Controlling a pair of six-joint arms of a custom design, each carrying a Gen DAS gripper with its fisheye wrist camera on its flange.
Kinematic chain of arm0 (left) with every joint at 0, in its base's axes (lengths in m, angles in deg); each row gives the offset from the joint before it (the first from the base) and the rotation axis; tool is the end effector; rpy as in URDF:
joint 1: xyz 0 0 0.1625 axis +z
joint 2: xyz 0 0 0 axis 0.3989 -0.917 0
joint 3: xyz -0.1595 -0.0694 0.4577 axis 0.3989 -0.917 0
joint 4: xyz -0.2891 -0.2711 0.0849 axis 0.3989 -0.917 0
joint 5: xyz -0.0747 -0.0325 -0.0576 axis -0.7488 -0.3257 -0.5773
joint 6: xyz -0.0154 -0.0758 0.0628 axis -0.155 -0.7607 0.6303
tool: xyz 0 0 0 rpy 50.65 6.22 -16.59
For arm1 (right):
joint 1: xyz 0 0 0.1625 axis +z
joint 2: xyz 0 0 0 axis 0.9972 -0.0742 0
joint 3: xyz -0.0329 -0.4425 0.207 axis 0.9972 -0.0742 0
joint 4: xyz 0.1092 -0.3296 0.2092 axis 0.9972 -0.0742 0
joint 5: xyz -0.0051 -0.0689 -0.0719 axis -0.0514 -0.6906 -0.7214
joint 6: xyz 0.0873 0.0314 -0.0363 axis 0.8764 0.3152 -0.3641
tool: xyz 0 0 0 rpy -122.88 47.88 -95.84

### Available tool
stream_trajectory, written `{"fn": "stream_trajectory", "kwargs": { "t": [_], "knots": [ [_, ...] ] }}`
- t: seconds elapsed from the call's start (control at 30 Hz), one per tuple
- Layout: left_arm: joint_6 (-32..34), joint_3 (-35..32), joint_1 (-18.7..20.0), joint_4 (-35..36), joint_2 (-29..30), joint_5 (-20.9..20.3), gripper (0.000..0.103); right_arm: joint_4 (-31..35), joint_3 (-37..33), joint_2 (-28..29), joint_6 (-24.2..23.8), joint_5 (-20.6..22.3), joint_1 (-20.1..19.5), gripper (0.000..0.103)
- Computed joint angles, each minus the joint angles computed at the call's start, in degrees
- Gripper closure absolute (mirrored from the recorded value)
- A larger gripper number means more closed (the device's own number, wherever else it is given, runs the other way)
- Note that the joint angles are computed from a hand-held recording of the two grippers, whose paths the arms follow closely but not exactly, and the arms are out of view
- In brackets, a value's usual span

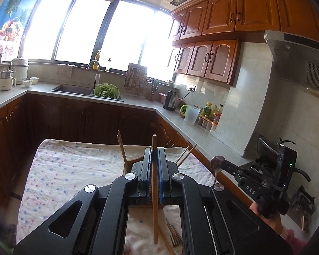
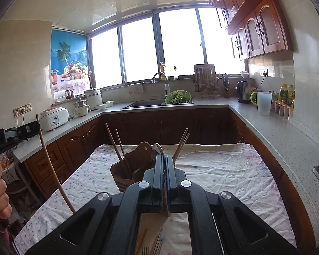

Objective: Organize utensils
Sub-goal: 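Lift the chopstick and spoon upright and lower both into the wooden holder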

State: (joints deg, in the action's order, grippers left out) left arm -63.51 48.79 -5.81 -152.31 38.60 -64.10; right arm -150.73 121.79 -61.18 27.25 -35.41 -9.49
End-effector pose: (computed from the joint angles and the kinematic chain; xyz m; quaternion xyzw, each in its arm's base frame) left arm -0.5222 -0.4082 0.0717 0.1293 0.7650 -0.5910 0.2207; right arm 0.0466 -0.5340 0.4775 0.4303 -0.8040 0.4032 0.0756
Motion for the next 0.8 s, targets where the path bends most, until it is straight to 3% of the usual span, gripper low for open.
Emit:
{"fn": "stream_trajectory", "kwargs": {
  "t": [0.37,0.8],
  "knots": [
    [15.7,-4.0,2.4,-13.7,1.9,0.2,0.099,-7.1,-1.1,4.5,2.2,-0.2,2.3,0.101],
    [51.7,-18.8,6.8,-40.7,7.0,-2.0,0.099,-22.4,-4.3,12.8,3.5,0.2,6.4,0.101]
  ]
}}
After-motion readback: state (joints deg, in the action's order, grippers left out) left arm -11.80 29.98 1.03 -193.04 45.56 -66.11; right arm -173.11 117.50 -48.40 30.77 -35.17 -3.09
